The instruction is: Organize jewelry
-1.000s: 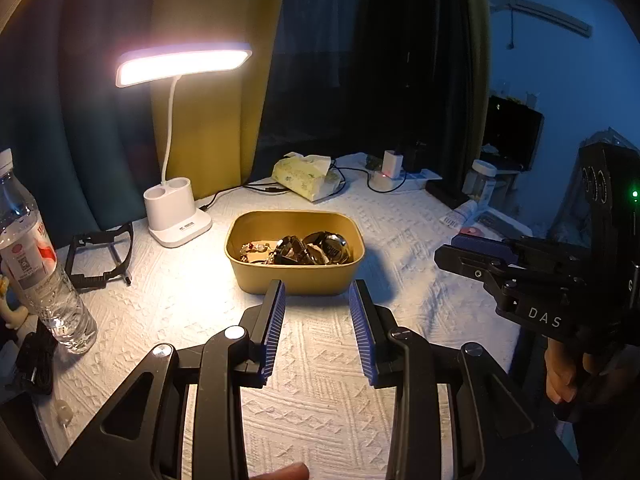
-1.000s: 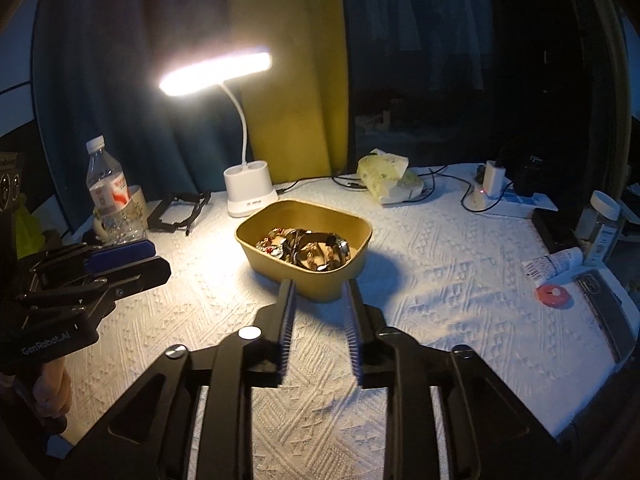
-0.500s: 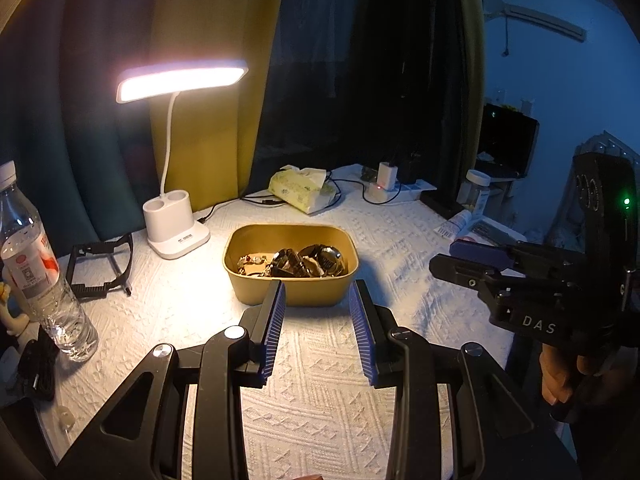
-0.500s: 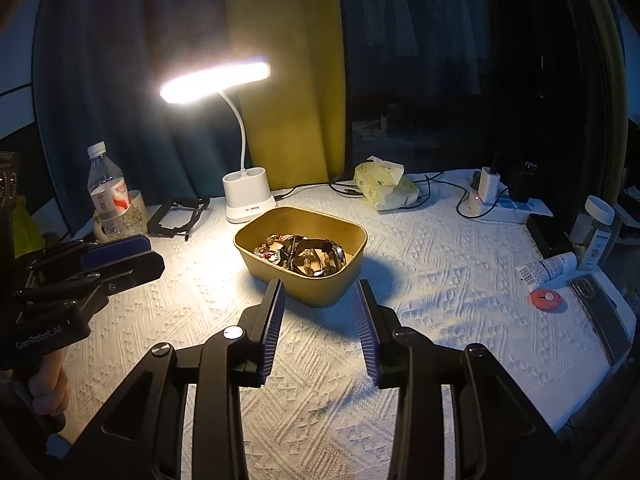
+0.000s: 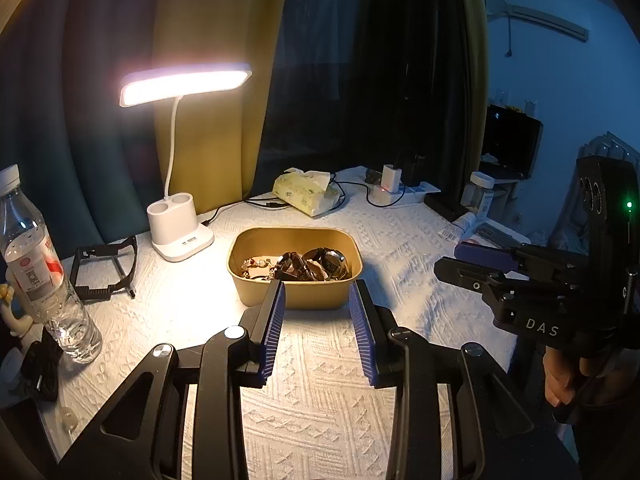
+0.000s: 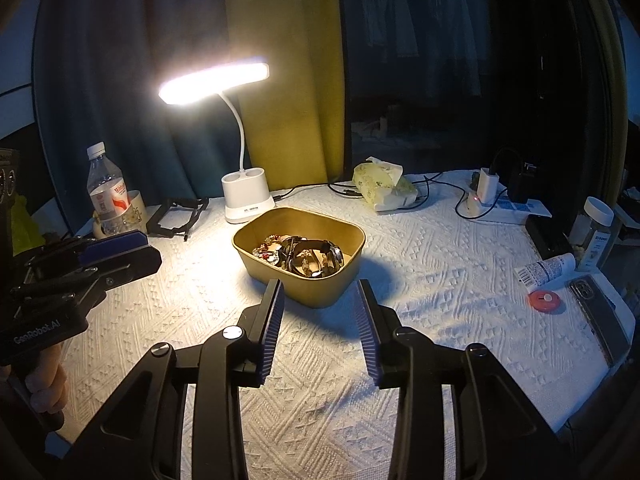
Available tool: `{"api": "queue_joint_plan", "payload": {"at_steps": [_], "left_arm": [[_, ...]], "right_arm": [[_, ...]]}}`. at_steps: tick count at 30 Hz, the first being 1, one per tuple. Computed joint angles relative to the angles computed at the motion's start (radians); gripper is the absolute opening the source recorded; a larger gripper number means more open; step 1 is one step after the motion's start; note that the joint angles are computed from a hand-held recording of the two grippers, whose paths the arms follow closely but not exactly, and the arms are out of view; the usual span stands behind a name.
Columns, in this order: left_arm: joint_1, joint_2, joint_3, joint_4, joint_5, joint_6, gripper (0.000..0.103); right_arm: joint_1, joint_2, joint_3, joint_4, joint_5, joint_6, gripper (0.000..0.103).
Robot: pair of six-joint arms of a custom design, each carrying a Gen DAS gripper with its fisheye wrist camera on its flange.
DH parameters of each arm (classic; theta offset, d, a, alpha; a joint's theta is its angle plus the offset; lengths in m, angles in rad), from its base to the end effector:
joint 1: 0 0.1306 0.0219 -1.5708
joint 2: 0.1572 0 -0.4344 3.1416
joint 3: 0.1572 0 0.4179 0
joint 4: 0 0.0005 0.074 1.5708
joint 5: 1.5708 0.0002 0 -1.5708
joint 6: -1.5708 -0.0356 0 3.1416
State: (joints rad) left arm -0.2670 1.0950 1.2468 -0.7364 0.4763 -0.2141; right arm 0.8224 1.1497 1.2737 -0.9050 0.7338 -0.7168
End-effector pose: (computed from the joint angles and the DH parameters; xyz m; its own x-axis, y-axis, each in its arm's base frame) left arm 0.3688 -0.1183 0.5479 -0.3920 0.3030 -0.8687 0.7026 0.7081 -0.0701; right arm 0.2863 0.2725 0.5308 -0.5060 0.1721 -0.8452 0.1485 0.9827 0.1111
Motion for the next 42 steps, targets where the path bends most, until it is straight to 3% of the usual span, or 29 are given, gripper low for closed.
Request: {"api": "queue_joint_plan", "payload": {"at_steps": [42], "left_arm": [[-0.002, 0.021, 0.009, 0.004, 0.008, -0.01, 0.036]], "right_arm": [[-0.028, -0.001, -0.017, 0.011, -0.032, 0.002, 0.036]]}}
